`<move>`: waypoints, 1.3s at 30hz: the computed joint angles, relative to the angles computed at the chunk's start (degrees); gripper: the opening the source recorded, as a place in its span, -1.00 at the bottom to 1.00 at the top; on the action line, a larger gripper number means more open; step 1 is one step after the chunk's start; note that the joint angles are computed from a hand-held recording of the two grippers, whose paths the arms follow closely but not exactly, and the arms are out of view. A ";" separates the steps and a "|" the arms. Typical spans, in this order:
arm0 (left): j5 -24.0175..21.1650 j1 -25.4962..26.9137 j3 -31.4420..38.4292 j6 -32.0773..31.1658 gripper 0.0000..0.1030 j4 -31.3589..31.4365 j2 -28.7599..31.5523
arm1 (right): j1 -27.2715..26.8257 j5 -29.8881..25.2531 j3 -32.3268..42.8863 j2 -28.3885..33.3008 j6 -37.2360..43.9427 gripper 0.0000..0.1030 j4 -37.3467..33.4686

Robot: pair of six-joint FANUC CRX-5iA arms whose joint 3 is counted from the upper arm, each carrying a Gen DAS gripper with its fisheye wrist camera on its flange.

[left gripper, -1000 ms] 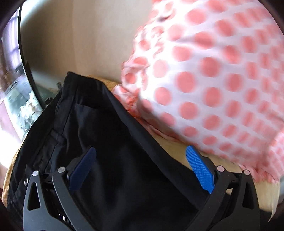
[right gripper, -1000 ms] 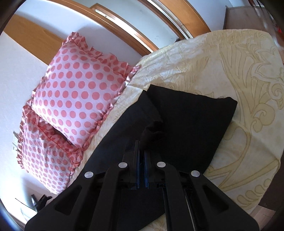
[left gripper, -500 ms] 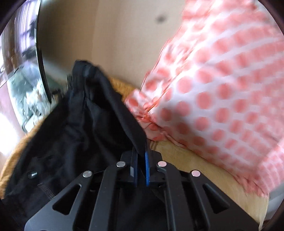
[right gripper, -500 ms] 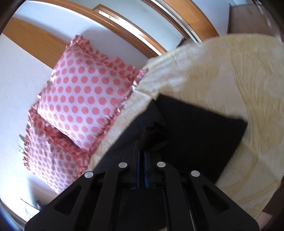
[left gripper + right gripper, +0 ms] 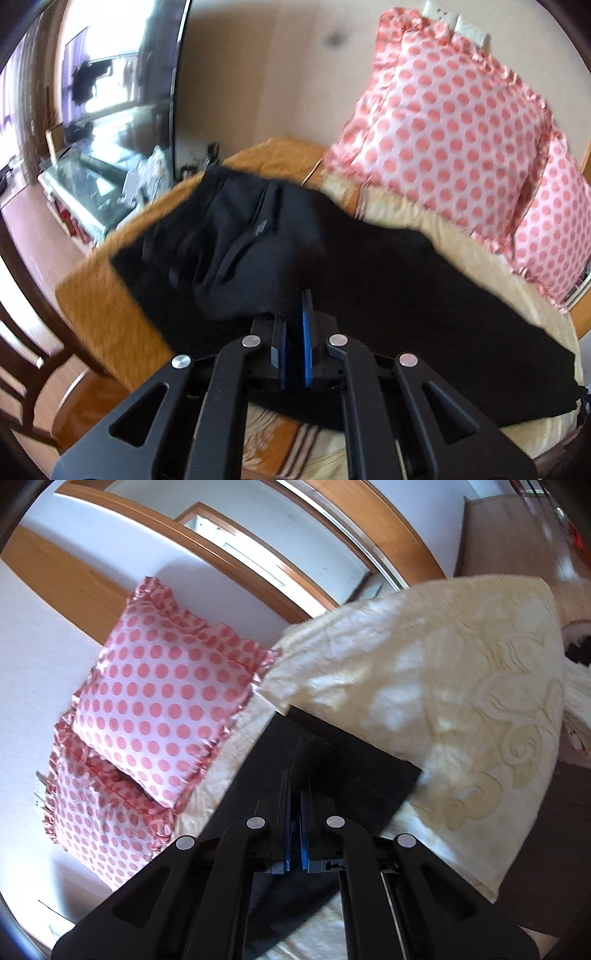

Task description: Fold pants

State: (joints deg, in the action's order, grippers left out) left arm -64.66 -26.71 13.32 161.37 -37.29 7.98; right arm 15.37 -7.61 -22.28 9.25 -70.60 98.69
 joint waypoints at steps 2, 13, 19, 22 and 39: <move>0.95 -0.59 -2.11 2.79 -0.87 -0.70 -0.71 | 0.38 -0.14 -0.56 -0.13 1.57 -0.93 -2.09; 12.14 2.63 -12.12 17.11 0.21 -0.79 -7.33 | 1.58 -0.89 -0.88 -0.14 5.89 -0.92 -7.14; 34.54 17.29 -25.34 3.37 0.20 24.97 -11.53 | 2.60 -1.88 -0.61 0.10 9.05 -0.92 -10.89; 36.12 19.05 -26.38 1.34 0.19 28.57 -11.50 | 3.55 -2.82 -0.44 0.14 11.76 -0.92 -13.92; 46.14 20.30 -33.52 7.56 0.19 30.40 -16.19 | 4.38 -3.53 -0.32 0.27 14.87 -0.92 -17.21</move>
State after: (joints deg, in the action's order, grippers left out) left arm -18.52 -6.41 -20.20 168.92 -6.90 -8.21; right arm 19.75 -11.14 -22.59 9.52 -55.73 81.48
